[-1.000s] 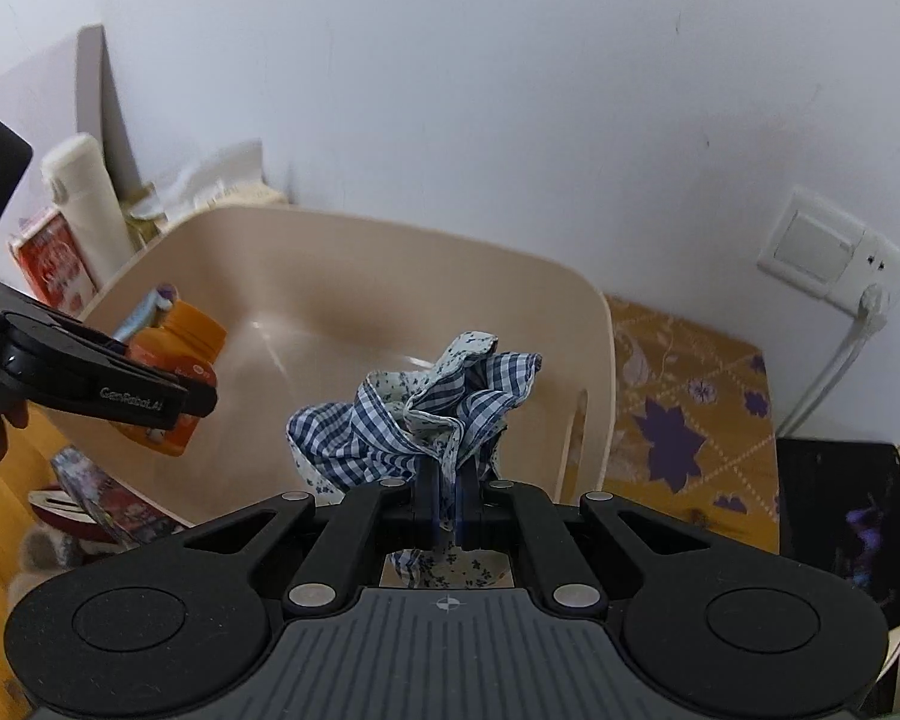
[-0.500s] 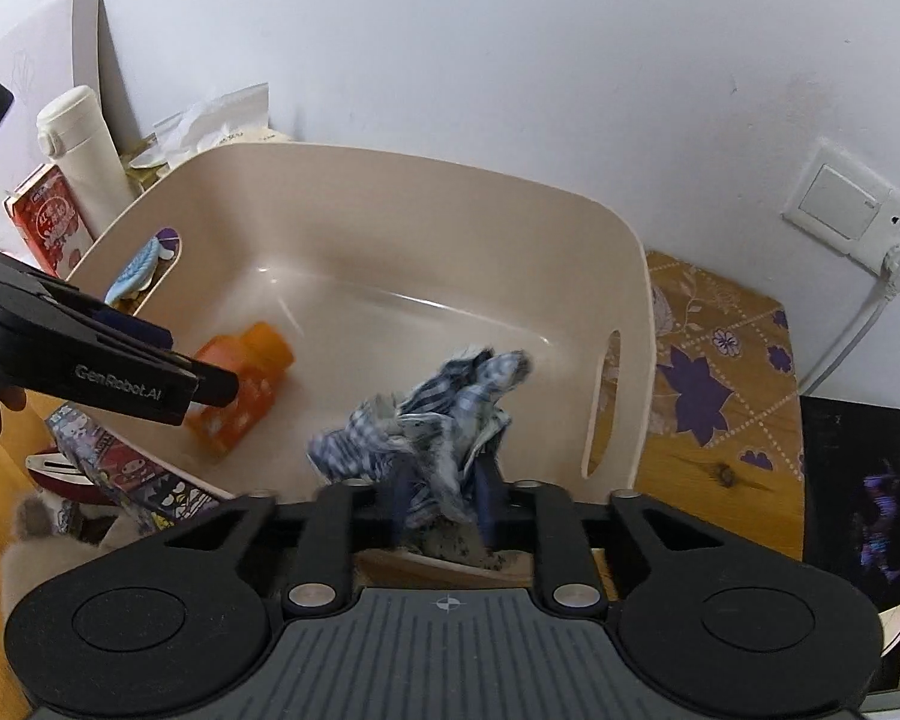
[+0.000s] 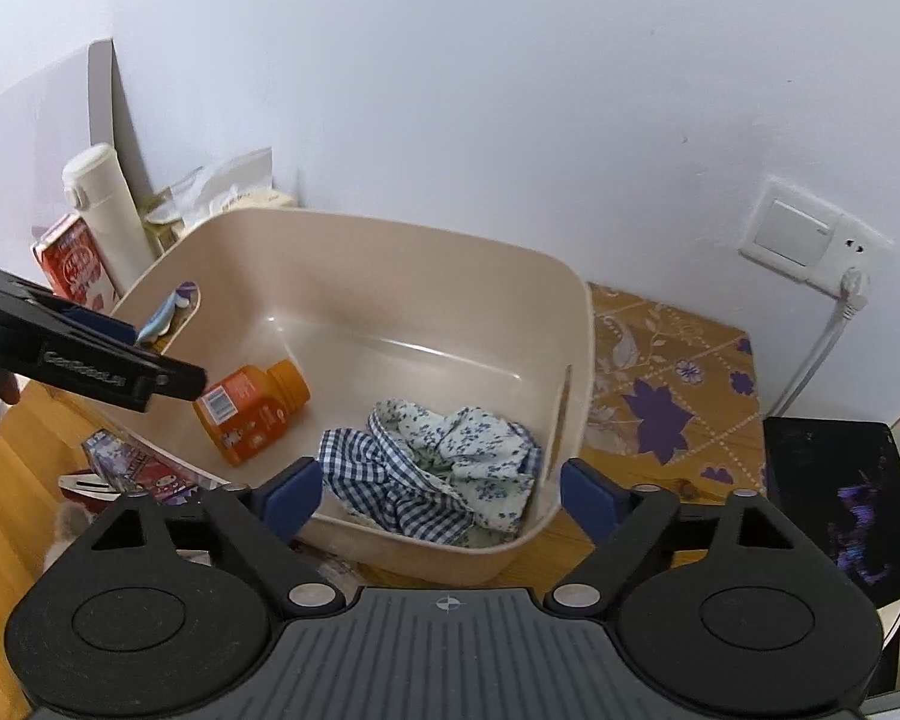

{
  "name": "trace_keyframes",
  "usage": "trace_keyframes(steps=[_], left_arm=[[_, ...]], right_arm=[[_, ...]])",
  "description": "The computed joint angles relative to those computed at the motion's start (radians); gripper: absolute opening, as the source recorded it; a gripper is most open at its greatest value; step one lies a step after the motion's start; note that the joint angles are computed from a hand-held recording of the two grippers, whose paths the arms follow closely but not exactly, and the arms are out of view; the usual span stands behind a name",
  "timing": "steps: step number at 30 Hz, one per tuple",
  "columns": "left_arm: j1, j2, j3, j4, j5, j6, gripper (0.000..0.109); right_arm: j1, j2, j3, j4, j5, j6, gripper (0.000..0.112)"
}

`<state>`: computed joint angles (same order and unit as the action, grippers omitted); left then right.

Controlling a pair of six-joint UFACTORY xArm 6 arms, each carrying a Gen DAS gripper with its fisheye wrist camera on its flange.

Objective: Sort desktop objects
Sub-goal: 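Move both tools back over the cluttered table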

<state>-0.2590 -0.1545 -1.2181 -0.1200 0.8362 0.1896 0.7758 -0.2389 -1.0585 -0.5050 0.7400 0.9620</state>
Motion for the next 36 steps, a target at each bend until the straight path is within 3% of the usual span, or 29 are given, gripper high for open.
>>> trace_keyframes(steps=[6,25,36], left_arm=[[0.027,-0.069,0.036,-0.007,0.024,0.035,0.080],[0.060,-0.337,0.264,-0.016,0.129,0.044,0.082],[0.039,-0.401,0.336,-0.014,0.189,0.014,0.082]], right_arm=[[-0.003,-0.087,0.071,-0.012,-0.004,0.001,0.103],[0.059,-0.315,0.316,-0.054,0.070,-0.049,0.103],[0.061,-0.341,0.392,0.047,0.053,-0.135,0.103]])
